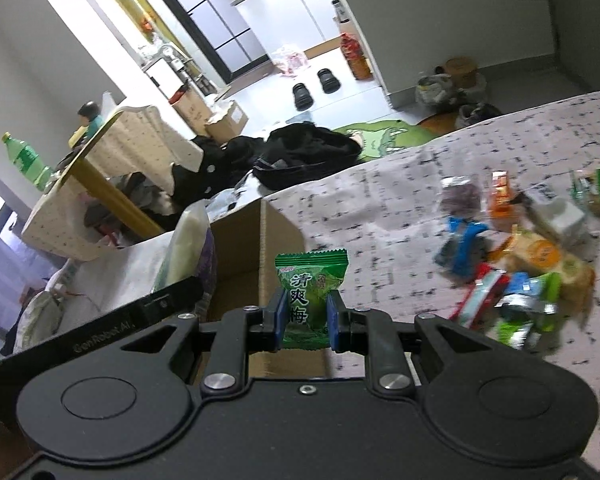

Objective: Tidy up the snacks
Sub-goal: 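Carry both snacks to the cardboard box and open both tools inside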

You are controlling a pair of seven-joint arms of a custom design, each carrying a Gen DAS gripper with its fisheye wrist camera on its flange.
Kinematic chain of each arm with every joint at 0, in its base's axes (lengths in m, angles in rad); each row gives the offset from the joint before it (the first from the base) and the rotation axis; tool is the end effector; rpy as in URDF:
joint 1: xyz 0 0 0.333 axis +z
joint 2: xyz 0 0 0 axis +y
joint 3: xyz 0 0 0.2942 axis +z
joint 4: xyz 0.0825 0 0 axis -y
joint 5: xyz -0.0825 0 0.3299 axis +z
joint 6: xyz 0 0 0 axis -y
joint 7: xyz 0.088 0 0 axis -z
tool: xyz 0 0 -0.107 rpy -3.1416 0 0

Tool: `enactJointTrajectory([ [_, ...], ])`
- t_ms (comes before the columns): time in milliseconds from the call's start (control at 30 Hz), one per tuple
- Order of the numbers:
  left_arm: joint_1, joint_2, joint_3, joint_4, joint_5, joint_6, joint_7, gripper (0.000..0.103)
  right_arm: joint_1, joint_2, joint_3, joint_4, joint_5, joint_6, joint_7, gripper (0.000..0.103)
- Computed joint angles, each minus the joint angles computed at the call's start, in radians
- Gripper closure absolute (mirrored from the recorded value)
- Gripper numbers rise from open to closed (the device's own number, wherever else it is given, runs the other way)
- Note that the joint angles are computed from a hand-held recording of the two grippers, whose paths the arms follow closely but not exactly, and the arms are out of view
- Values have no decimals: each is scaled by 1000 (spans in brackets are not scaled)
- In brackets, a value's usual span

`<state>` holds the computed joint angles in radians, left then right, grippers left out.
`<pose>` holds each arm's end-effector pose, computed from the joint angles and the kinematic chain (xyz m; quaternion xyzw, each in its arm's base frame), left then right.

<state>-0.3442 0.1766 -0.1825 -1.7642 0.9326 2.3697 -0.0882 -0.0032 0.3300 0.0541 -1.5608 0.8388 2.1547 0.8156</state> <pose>0.5236 -0.2852 0.5107 -0.8048 0.4285 -0.2951 0.2857 0.6275 0.0577 0.4924 -0.7695 0.5036 0.0487 0.3896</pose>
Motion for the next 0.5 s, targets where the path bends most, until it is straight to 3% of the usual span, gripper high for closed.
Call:
enactJointTrajectory([
  [500, 35, -100, -22, -134, 34, -94, -152, 77, 57, -21, 18, -40, -4, 10, -1, 82],
])
